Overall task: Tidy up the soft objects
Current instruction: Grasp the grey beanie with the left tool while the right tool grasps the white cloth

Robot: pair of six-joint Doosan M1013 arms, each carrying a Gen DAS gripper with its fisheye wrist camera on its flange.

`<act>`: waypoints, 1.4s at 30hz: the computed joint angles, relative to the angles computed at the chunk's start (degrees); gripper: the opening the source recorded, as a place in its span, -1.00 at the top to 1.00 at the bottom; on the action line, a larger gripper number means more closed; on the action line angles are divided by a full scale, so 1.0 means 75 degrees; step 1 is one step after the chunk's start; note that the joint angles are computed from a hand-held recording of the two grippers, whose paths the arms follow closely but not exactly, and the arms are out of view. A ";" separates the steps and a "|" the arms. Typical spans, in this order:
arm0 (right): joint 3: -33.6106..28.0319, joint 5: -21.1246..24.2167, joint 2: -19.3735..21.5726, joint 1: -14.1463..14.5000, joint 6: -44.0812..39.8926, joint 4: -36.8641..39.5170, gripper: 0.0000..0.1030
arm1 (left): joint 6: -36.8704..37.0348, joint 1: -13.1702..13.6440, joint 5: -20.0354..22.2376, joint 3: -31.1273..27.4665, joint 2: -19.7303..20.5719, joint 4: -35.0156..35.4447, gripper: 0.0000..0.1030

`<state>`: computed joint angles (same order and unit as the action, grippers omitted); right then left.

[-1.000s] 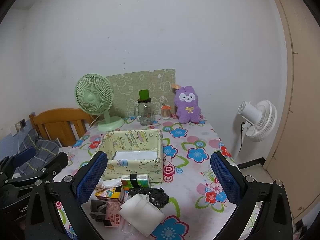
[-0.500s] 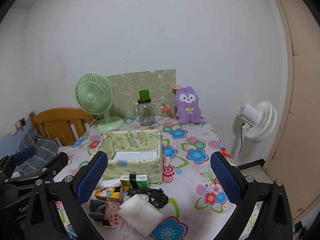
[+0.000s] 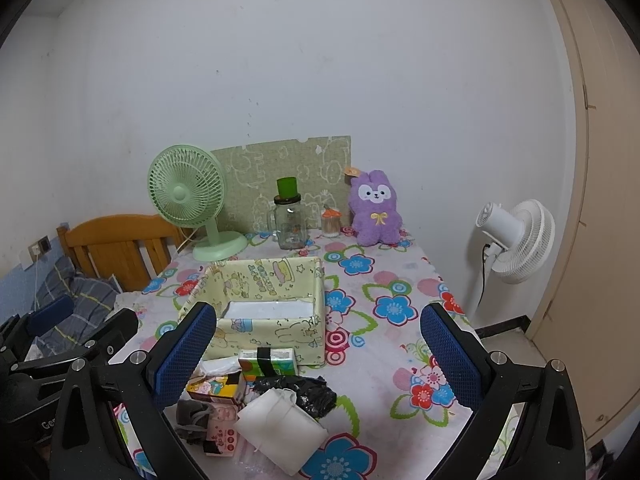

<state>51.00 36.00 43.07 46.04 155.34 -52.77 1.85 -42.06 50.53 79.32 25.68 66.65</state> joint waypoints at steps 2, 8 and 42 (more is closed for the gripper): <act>-0.0008 0.0030 0.0027 0.0006 -0.0003 -0.0040 -0.97 | 0.0022 0.0020 -0.0056 0.0007 0.0021 -0.0085 -0.77; 0.0060 -0.0113 0.0054 -0.0024 -0.0101 0.0148 -0.96 | -0.0148 0.0040 -0.0140 0.0099 0.0059 -0.0097 -0.77; 0.0502 -0.0896 0.0417 -0.0164 -0.1245 0.1829 -0.96 | 0.0043 0.0160 -0.0862 0.0796 0.0364 -0.0777 -0.65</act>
<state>54.77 29.28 46.20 44.81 146.00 -39.05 2.17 -40.87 44.06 85.29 28.42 60.82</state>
